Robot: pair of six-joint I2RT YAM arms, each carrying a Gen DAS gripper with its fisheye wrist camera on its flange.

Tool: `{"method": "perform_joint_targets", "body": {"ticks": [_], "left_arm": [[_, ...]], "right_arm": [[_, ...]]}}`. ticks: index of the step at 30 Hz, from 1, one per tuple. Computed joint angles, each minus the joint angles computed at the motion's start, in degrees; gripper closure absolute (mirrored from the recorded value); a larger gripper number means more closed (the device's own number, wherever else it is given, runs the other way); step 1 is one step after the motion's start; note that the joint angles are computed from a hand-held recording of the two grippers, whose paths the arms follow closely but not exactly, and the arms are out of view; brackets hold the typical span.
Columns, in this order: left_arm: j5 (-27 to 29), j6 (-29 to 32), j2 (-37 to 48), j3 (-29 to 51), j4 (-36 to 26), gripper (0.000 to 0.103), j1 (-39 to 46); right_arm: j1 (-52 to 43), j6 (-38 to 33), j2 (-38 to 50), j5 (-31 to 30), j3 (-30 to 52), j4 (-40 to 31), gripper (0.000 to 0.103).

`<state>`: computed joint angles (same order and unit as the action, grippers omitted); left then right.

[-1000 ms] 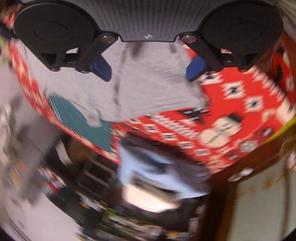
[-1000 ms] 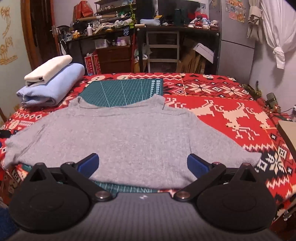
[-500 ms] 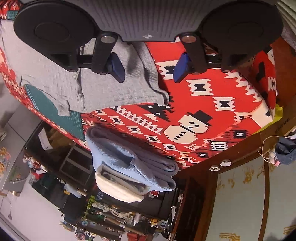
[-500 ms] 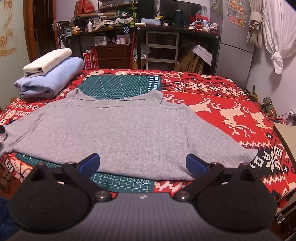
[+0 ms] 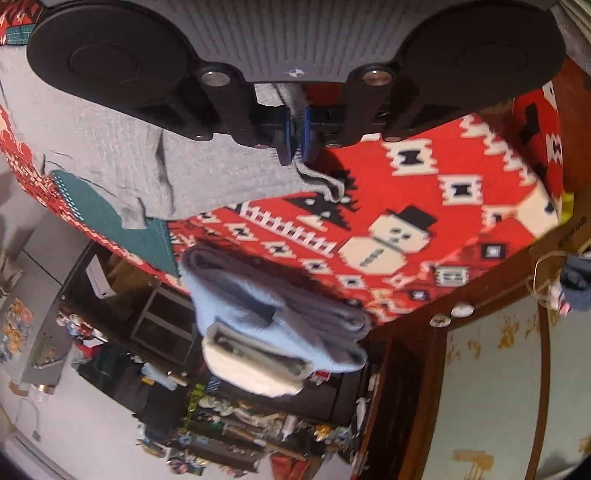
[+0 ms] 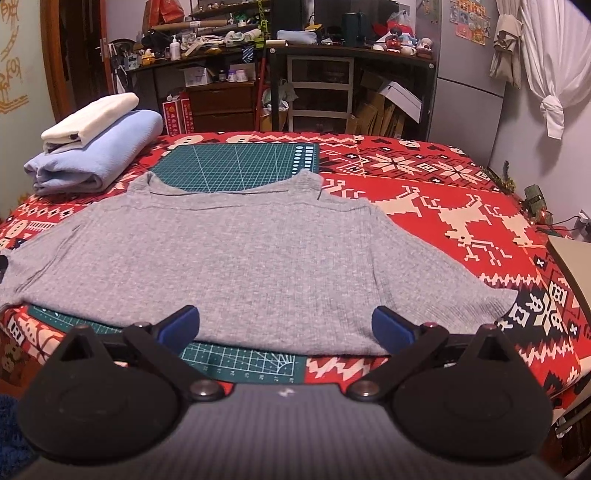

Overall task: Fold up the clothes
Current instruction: 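Lift the shirt side with the left gripper, fold it over the body, release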

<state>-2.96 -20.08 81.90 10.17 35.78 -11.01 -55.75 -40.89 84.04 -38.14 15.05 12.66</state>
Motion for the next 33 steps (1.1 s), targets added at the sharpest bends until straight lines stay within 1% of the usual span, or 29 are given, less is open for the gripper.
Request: {"method": "perform_joint_targets", "body": {"ticks": [4,7,11,13,16,22,26,33], "left_arm": [[-2.49,1.98,-6.97,1.29,-5.32,0.099,-4.59],[-3.17,2.29,-10.71,3.59,-8.16,0.099,-8.71],[-3.09,1.0,-10.45,8.63,-10.23,0.099,-14.81],[-2.68,-0.06,-8.37,11.46,-10.15,0.099,-18.03],[-3.56,-0.33,-4.0,15.46,-9.2,0.099,-23.22],[-4.73,-0.37,7.98,24.75,-7.2,0.099,-30.83],[-3.26,-0.2,15.64,31.21,-6.25,0.099,-33.31],[-0.07,0.2,25.78,41.34,-9.84,0.099,-36.07]], "right_arm": [[0.08,1.22,1.02,0.08,0.63,0.92,0.002],[-0.17,2.1,1.38,-0.17,1.08,1.42,0.002],[-1.5,2.4,1.56,-1.15,1.93,1.14,0.002],[-2.22,2.8,1.78,-1.54,2.5,0.89,0.002],[-3.34,3.03,2.15,-1.9,3.42,0.3,0.002],[-5.51,2.78,2.8,-2.73,4.81,-0.44,0.002],[-6.25,3.2,3.67,-2.5,5.9,-0.34,0.002],[-6.56,4.89,4.6,-1.98,6.71,0.69,0.002]]}}
